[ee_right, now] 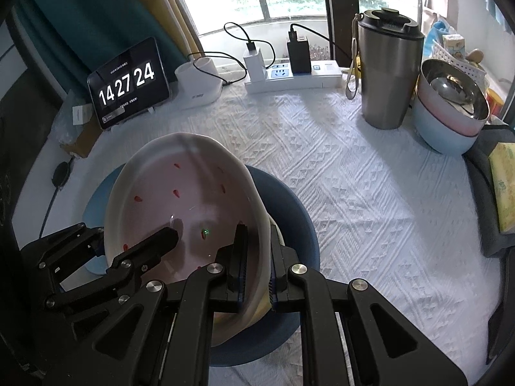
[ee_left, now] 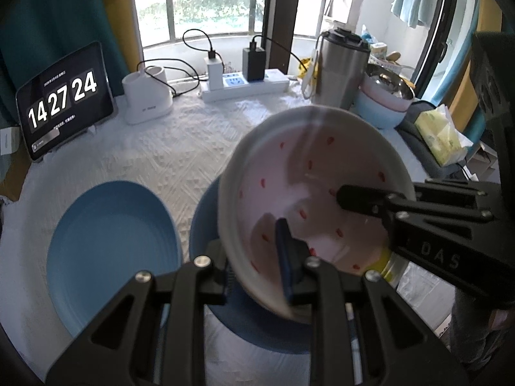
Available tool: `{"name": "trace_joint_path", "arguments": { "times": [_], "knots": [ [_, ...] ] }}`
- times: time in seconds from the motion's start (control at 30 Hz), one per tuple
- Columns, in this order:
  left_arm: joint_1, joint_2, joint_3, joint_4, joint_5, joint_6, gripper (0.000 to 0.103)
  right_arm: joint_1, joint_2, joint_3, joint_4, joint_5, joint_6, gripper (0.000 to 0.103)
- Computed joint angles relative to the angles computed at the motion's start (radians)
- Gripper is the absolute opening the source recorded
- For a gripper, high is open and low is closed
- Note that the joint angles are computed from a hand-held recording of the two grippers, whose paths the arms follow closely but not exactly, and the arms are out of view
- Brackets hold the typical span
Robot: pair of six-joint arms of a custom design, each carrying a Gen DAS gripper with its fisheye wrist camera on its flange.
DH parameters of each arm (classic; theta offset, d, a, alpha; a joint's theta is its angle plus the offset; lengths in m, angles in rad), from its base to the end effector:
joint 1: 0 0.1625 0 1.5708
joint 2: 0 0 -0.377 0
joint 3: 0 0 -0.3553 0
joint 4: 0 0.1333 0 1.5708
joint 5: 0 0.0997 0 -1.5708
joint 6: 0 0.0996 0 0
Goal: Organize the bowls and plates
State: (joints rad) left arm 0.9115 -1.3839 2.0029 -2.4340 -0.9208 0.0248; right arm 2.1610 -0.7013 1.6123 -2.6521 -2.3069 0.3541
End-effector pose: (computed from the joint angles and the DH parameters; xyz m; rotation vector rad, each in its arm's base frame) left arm -0.1382 -0.4943 0.2739 0.7534 2.4292 -0.5634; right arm 0.3983 -0.4753 0.0692 0.2118 -2.4809 0.6256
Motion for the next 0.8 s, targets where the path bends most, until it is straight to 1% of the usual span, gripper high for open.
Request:
{"name": "trace_joint_path", "arguments": {
  "times": [0.07,0.2,0.33,0.47,0.57,0.63,0.8],
  "knots": [
    [0.001,0.0,0.004,0.0,0.001,0.001,0.023,0.001,0.002,0.001,0.005,-0.003,0.005,0.012],
    [-0.007,0.002,0.023,-0.021,0.028,0.014,0.023,-0.001,0.004,0.004,0.011,0.0,0.009,0.012],
    [0.005,0.008,0.016,0.002,0.017,0.013,0.023,-0.005,0.011,-0.005,0.042,-0.007,0.017,0.013],
    [0.003,0.009,0.014,0.009,0.018,0.009,0.023,-0.005,0.012,0.002,0.032,-0.01,0.014,0.013],
    [-0.003,0.005,0.02,0.015,0.025,0.012,0.023,-0.003,0.01,-0.006,0.07,-0.008,0.036,0.014],
    [-0.006,0.001,0.024,0.017,0.027,0.011,0.025,-0.003,0.008,-0.005,0.074,-0.005,0.042,0.015],
    [0.002,-0.014,0.013,0.05,0.001,-0.012,0.025,-0.005,0.006,-0.004,0.071,-0.001,0.054,0.015]
  ]
}}
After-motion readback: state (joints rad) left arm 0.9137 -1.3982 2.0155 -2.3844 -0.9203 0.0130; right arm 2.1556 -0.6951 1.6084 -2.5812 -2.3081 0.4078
